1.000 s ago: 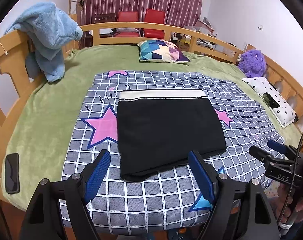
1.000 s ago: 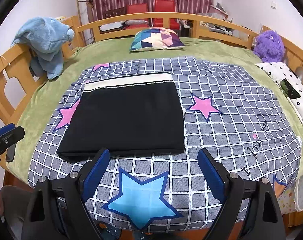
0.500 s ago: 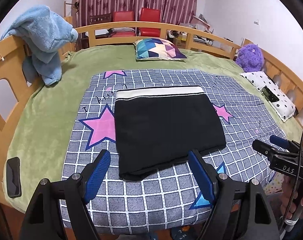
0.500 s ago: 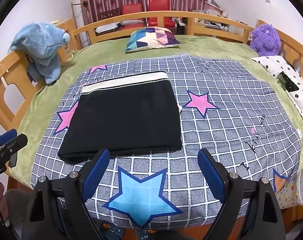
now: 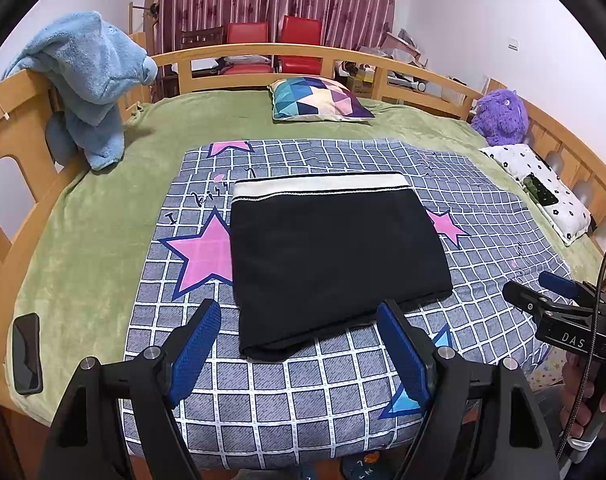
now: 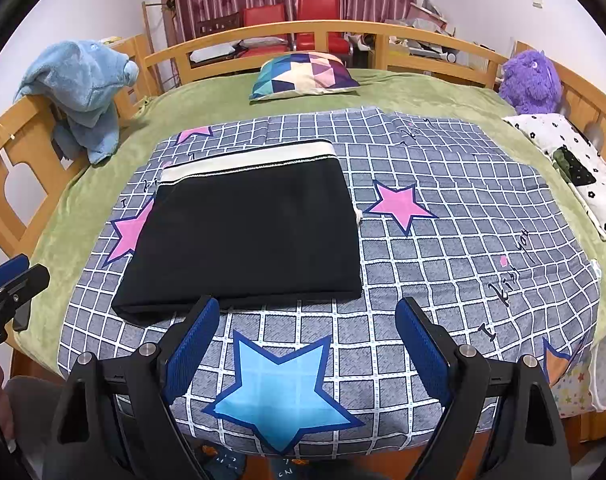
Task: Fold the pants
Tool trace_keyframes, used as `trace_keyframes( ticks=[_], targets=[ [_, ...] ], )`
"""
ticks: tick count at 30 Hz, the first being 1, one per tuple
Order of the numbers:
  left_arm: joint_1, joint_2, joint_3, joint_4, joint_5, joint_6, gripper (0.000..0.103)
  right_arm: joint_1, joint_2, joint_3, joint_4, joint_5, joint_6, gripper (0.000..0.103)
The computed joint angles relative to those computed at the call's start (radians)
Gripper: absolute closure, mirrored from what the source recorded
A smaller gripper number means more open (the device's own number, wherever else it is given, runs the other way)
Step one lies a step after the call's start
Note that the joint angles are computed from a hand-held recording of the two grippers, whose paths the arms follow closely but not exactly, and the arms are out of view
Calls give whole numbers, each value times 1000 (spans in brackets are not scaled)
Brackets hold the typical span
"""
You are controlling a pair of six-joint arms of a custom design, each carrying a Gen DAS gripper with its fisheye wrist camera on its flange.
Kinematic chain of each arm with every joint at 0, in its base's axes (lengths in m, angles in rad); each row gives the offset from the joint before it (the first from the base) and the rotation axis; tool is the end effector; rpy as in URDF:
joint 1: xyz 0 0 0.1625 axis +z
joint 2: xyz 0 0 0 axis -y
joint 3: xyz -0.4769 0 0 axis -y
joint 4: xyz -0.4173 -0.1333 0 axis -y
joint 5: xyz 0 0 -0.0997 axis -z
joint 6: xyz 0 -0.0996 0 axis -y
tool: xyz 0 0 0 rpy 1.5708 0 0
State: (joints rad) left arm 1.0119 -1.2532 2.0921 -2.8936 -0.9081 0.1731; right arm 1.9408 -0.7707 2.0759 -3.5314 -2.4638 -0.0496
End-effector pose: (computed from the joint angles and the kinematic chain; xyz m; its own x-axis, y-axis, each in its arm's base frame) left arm -0.1280 -0.5717 0.2820 -0.7271 0.3020 -0.6166 0.6036 0.7091 -0.3645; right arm 0.2576 -0.5101 0.1033 -0.7412 0.1790 0.6470 -0.3238 0.7489 -0.5781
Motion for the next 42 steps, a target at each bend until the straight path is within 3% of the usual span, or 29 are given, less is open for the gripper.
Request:
trace_keyframes(
  ticks=[42],
  targets=[
    [1,0,3,2,-9,-3,24,-8,-5,6,-4,3,-32,14]
  ],
)
